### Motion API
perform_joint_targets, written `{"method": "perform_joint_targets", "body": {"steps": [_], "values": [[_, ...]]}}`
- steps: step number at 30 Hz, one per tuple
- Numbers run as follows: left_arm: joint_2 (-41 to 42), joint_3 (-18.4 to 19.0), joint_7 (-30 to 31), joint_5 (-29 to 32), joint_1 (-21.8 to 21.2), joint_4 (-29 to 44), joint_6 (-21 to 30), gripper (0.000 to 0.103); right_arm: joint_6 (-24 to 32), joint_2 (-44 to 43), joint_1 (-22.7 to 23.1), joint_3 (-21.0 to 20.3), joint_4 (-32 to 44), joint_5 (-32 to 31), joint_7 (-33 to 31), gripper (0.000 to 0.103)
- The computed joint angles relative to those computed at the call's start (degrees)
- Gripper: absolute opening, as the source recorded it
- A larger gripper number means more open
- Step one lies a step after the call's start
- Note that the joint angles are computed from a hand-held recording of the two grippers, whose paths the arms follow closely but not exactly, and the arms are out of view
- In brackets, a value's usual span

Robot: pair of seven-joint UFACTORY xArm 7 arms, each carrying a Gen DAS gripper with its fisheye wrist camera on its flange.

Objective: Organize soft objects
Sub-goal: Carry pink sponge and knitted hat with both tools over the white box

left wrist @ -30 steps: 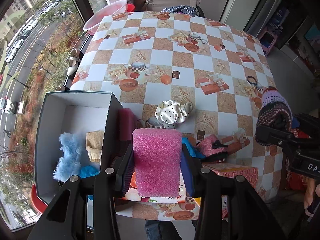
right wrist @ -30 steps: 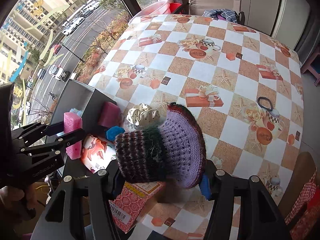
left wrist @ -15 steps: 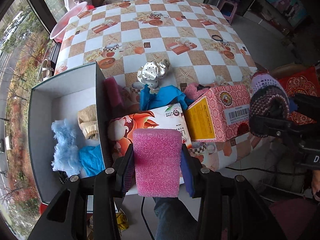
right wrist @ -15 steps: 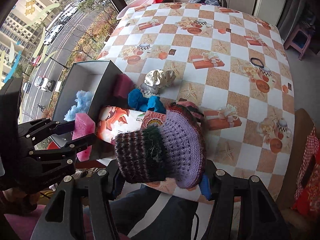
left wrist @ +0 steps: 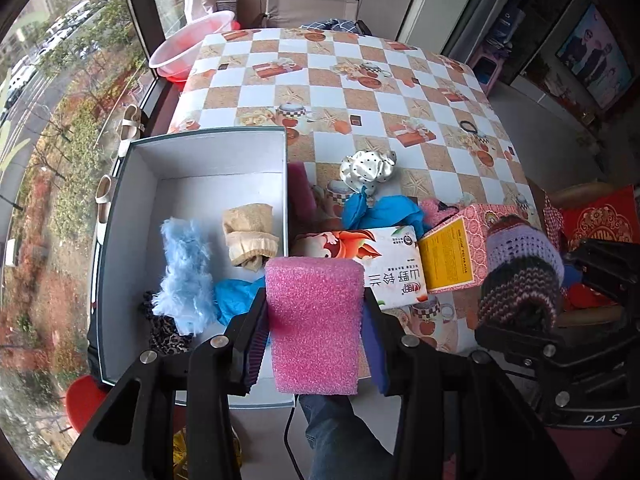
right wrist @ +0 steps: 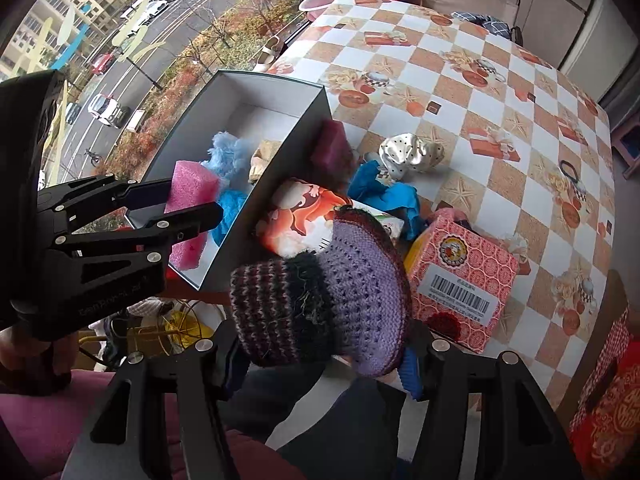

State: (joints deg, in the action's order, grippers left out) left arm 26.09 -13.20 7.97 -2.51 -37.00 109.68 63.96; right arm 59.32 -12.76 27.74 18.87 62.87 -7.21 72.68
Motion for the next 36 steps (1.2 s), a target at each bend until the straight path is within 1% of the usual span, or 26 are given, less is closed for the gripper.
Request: {"method": "perform_joint_targets", "body": {"steps": [5,11,16,22,36], "values": [[-1.9,1.0,-2.5,-1.4,2.6,-3.2,-2.5,0.046,1.3,6.8,0.8,-0.5,7.3,-1.9,-5.3,0.061],[-3.2,1.3,-4.8,-2.7,5.5,-6.0,-3.9,0.046,2.2,13.1,2.5,-2.1,13.9,-2.3,-10.2,0.061],[-3.3,1.3,-6.1,-3.5,6.9,-7.0,-4.0,0.046,3.7,16.9,3.8,-3.3,18.5,-2.1,-13.1,0.061],[-2.6,1.0,-6.5,-4.1,7.5,-6.5,-3.9,0.046,5.4,18.9,4.8,-4.3,21.2,-1.9,-15.0,0.061],[-1.3,0.9,-5.7,-4.4,7.3,-4.9,-3.3,0.046,6.6,19.2,5.2,-4.9,21.9,-1.8,-14.8,0.061]]}}
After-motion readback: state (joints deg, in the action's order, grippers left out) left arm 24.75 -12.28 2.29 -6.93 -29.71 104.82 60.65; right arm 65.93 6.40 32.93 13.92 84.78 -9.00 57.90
